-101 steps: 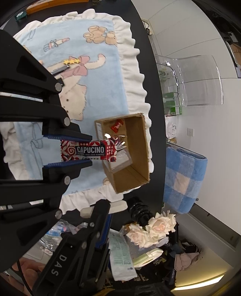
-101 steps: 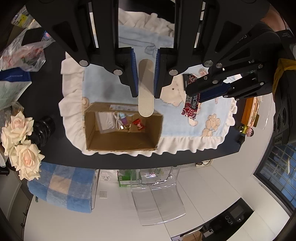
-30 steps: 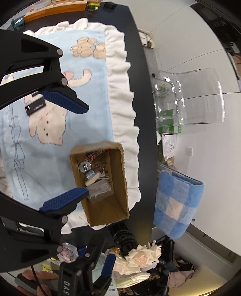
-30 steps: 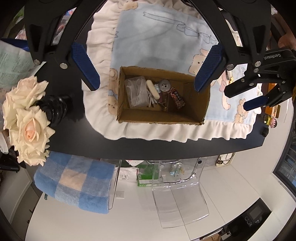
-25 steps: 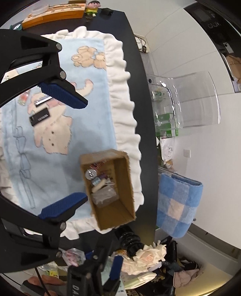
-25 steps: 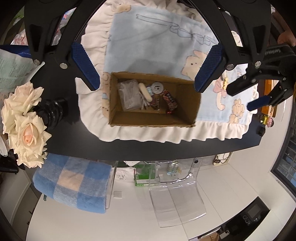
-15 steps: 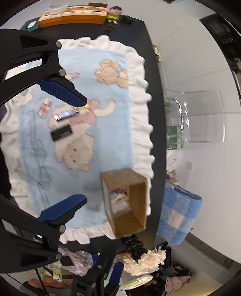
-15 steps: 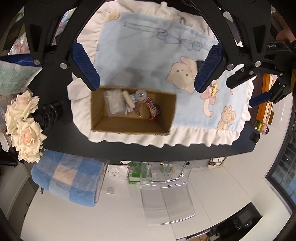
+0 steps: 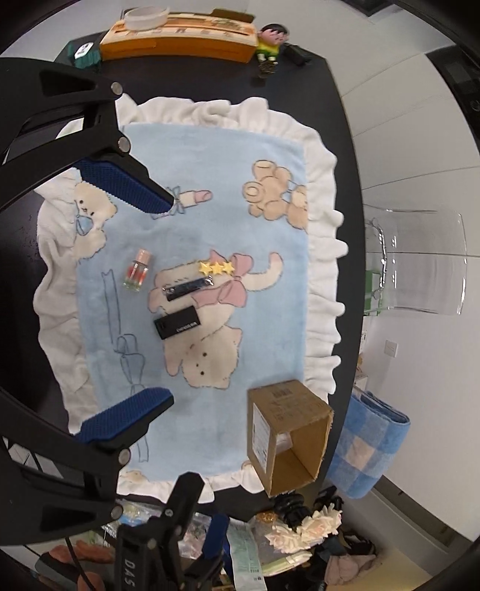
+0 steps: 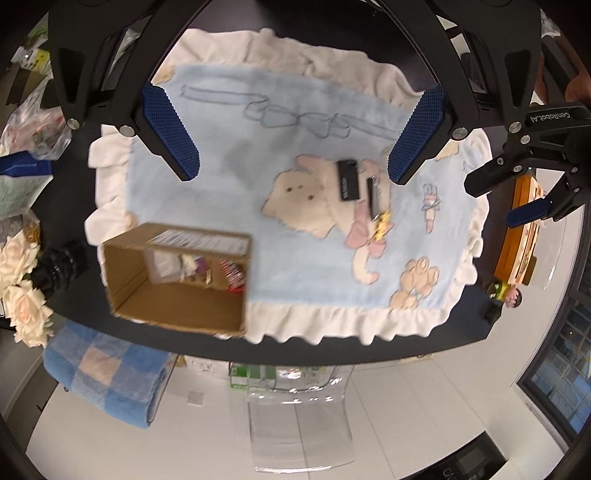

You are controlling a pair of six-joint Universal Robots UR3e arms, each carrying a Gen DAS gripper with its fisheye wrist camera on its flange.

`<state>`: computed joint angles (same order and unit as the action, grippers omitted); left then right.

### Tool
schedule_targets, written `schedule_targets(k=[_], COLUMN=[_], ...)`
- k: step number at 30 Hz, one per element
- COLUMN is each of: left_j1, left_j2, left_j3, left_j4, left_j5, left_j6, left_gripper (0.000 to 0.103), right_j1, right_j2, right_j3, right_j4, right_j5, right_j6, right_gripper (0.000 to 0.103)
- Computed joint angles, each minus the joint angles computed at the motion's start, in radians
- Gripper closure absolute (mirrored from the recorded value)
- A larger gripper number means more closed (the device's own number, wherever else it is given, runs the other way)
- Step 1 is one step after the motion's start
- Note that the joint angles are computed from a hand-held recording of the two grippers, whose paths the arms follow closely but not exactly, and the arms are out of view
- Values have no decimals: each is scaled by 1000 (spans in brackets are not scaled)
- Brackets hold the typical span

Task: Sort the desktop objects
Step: 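Move both open tools back over the remaining items on the blanket, then grasp the glass perfume bottle with the left tool while the right tool grasps the black power bank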

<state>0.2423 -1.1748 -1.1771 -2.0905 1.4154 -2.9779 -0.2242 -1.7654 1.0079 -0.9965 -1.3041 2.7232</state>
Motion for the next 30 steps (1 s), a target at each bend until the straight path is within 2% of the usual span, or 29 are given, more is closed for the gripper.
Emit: schedule_targets(k=[6,10,13,22,26,30], left_j1=[193,249,261,279,244,216], left_j2=[178,256,325,458,465,465], left_j3=[-187,-321,-442,-810,-931,-998], left_j4=[-53,-71,-34,178,304,370], left_j5=[-44,-40,-31,-16,-5,7], left_j6=[207,279,293,260,266,285], left_gripper=[8,8,8,8,8,8], right_j1=[148,233,265,321,337,345], right_j2=[-30,-50,-70,-81,-50,-7], right_j3=[109,240,347,656,764,826], right_j4=[-83,-185,-265,-518,-643,-736], right_j5=[-42,-70,-72,-60,-52,-44], right_j6=[126,196,219,231,221,217], right_gripper=[0,0,0,0,0,0])
